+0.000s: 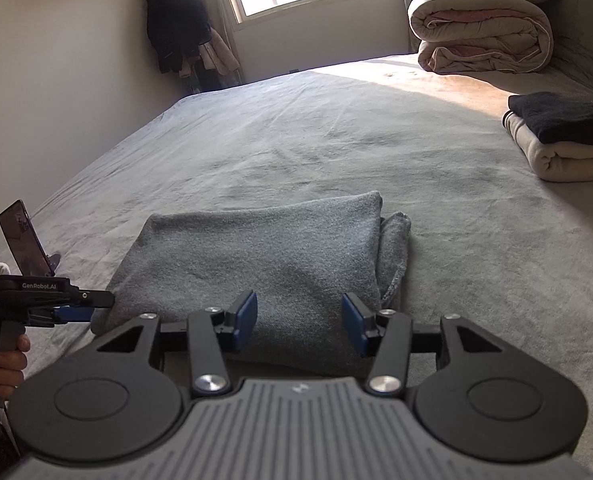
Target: Fold clothes
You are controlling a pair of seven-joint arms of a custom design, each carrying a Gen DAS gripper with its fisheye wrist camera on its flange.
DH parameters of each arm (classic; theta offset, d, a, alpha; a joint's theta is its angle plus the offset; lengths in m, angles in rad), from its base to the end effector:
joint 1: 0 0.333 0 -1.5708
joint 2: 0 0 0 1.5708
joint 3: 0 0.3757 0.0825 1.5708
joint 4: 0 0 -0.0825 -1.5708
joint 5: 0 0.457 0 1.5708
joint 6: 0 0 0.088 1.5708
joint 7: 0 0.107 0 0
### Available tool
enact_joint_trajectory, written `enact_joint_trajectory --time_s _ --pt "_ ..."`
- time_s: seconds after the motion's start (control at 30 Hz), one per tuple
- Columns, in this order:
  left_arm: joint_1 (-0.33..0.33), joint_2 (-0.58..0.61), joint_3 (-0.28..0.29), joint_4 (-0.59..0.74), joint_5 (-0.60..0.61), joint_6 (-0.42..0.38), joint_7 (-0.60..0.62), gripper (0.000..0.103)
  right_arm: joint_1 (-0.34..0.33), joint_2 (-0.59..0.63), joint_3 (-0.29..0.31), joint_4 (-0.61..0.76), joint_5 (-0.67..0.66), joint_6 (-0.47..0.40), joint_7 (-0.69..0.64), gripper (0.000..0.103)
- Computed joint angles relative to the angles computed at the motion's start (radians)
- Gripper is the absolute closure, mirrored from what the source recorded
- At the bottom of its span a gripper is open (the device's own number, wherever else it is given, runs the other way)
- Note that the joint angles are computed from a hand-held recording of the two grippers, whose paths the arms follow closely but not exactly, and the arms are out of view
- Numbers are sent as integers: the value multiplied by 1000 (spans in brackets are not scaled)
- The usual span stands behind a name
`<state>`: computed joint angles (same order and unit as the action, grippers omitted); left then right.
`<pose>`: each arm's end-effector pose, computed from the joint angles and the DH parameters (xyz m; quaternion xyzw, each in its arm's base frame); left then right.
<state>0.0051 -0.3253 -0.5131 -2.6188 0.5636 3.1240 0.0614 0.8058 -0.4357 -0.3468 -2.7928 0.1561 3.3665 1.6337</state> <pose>0.4041 -0.2832 0.4300 -0.7660 0.5087 -0.3792 0.1036 0.4013 0.1756 0.4462 -0.6761 0.5651 -0.1538 0.4471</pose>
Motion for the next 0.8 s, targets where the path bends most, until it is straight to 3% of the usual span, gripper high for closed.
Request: enact_joint_trajectory --time_s 0.13,0.23,0.27,0.33,0.37,0.4,0.43,0.6,0.7,0.8 --pt "221 28 -181 1 -11 151 -74 44 157 27 -142 28 -54 39 41 52" --pt "381 41 -335 -7 -101 259 -57 44 235 64 -212 51 -112 83 97 52" --pt "450 37 -411 -16 -156 304 -44 45 259 77 -234 59 -133 98 118 52" --pt "535 25 -516 -32 -247 357 -13 55 286 110 -258 75 -163 135 163 53" --pt "566 20 -556 -37 -285 376 2 59 302 128 -275 82 -181 159 192 56" --pt "588 19 -587 -43 -317 394 16 66 327 142 -304 90 -214 172 227 70" --pt "596 25 -601 -46 -337 410 30 77 352 155 -336 99 -251 182 265 79" --pt "615 16 -660 -48 -461 431 77 86 393 225 -391 142 -364 171 417 85" --pt "590 -4 -651 -38 -505 418 109 87 390 261 -395 163 -413 132 493 86" --pt "528 4 -593 -18 -520 401 140 88 433 299 -462 181 -517 119 620 94"
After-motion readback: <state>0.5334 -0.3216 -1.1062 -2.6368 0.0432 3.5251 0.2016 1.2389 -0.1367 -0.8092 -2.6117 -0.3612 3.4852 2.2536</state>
